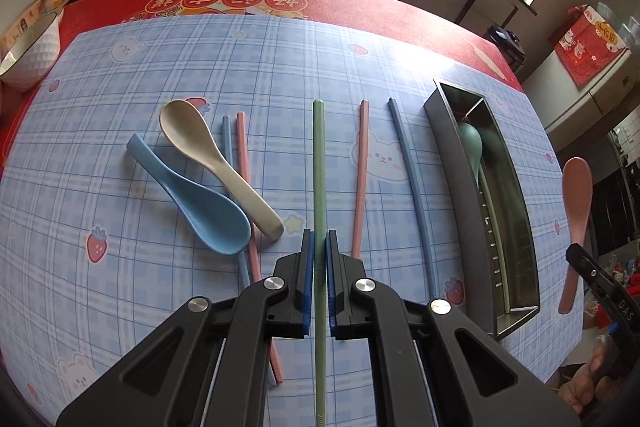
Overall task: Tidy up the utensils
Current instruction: 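Carry the pink spoon over the steel caddy with the right gripper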
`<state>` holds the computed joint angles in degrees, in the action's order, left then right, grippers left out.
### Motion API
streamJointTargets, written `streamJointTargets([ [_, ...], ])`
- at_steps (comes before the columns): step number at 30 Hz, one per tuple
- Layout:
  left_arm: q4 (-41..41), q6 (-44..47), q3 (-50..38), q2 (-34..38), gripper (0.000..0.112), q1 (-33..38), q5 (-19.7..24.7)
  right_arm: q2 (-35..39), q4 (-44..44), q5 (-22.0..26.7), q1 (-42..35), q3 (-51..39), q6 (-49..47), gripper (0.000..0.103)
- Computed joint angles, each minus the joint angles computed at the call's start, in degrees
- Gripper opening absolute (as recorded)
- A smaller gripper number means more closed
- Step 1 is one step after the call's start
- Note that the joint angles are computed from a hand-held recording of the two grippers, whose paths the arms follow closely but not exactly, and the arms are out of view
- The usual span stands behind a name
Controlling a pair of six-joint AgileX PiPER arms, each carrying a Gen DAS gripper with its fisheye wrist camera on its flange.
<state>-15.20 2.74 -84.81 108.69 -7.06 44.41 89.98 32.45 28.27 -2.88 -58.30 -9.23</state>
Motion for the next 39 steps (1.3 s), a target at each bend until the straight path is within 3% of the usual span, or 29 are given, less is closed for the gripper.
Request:
streamJointTargets([
  [5,-2.86,2.69,1.78,-4.12,0.006,0.64,-0.48,3.74,-6.3,1.2,1.06,-3.72,5.68,0.007],
  [11,-5.7,6.17,1.65,-6.39,0.006,2.11,-0.76,13.28,-16.54,6.0,4.01,-16.23,13.94,0.007],
  [16,-8.78,8.91,1.5,-6.2,0.006,4.55,-0.26,22.45,-27.23,12.54,7.18,-29.64,22.35,0.007],
  [23,-12.56,12.31,1.24,-5.41,0.006,8.03,0.63,29.69,-40.96,21.4,11.2,-40.65,31.57,0.007],
  [33,-16.79,16.35,0.59,-4.06,0.006,11.02,1.98,37.75,-48.22,29.93,14.1,-51.69,37.84,0.007],
  [39,-17.56,17.29,1.11,-4.47,0.006,12.71,2.64,42.74,-46.91,34.33,14.61,-59.42,37.28,0.007],
])
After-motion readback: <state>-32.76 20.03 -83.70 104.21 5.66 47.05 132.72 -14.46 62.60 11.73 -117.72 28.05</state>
